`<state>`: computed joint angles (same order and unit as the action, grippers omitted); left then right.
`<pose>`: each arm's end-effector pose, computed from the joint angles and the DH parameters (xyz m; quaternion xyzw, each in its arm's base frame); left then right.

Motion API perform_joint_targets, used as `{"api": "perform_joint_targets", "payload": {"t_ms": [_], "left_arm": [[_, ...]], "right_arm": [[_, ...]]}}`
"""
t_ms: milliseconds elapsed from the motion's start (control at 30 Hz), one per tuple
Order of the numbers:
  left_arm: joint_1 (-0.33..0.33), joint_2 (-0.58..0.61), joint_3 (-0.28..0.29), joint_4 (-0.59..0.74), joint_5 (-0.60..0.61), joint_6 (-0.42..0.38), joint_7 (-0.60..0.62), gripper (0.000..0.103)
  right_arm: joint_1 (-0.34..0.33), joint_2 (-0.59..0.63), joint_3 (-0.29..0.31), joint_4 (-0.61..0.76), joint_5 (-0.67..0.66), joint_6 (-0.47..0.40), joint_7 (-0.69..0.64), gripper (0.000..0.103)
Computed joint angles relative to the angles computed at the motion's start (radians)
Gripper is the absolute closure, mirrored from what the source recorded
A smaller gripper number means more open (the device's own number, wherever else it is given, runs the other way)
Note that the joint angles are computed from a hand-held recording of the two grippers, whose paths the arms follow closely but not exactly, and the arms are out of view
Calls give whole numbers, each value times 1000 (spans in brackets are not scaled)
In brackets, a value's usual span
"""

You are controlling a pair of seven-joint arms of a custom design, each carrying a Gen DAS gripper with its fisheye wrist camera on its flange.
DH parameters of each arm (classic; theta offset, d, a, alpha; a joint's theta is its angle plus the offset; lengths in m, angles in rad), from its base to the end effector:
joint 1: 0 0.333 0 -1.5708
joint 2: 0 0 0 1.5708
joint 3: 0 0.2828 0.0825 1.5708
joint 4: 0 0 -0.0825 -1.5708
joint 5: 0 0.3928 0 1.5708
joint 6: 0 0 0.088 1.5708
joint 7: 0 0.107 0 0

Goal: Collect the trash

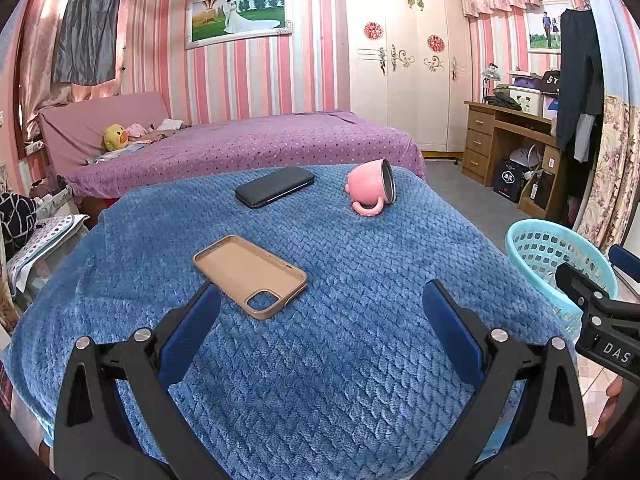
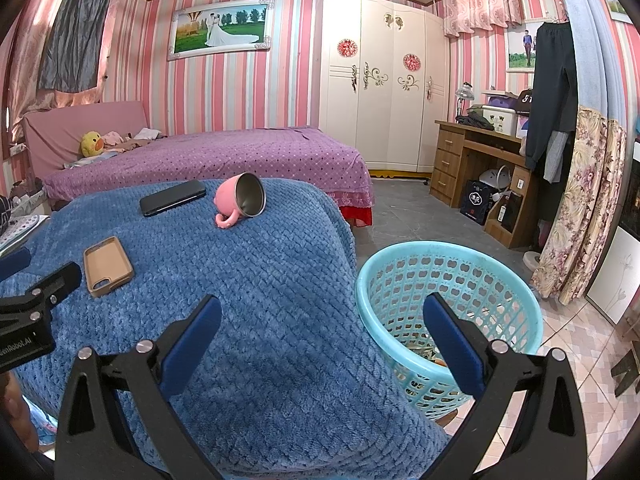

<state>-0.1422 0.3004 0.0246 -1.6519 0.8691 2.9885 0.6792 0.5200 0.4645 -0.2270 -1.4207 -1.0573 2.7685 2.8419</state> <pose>0.6740 -0.1360 0.5067 -0.5965 0.6110 -0.3573 0.3783 0.6769 0.2777 0.4881 -0.5756 0.6135 -0.4046 0.3586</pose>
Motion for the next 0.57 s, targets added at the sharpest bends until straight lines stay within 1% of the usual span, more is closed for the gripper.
{"api": "perform_joint_targets", "payload": {"t_ms": [267, 567], "left_arm": [[-5, 1, 2, 3, 12, -6, -15, 5], [7, -1, -14, -1, -31, -1, 26, 5]], "right_arm": [[-4, -3, 1, -9, 3, 4, -10, 4], [-4, -4, -1, -12, 2, 5, -11, 5]]}}
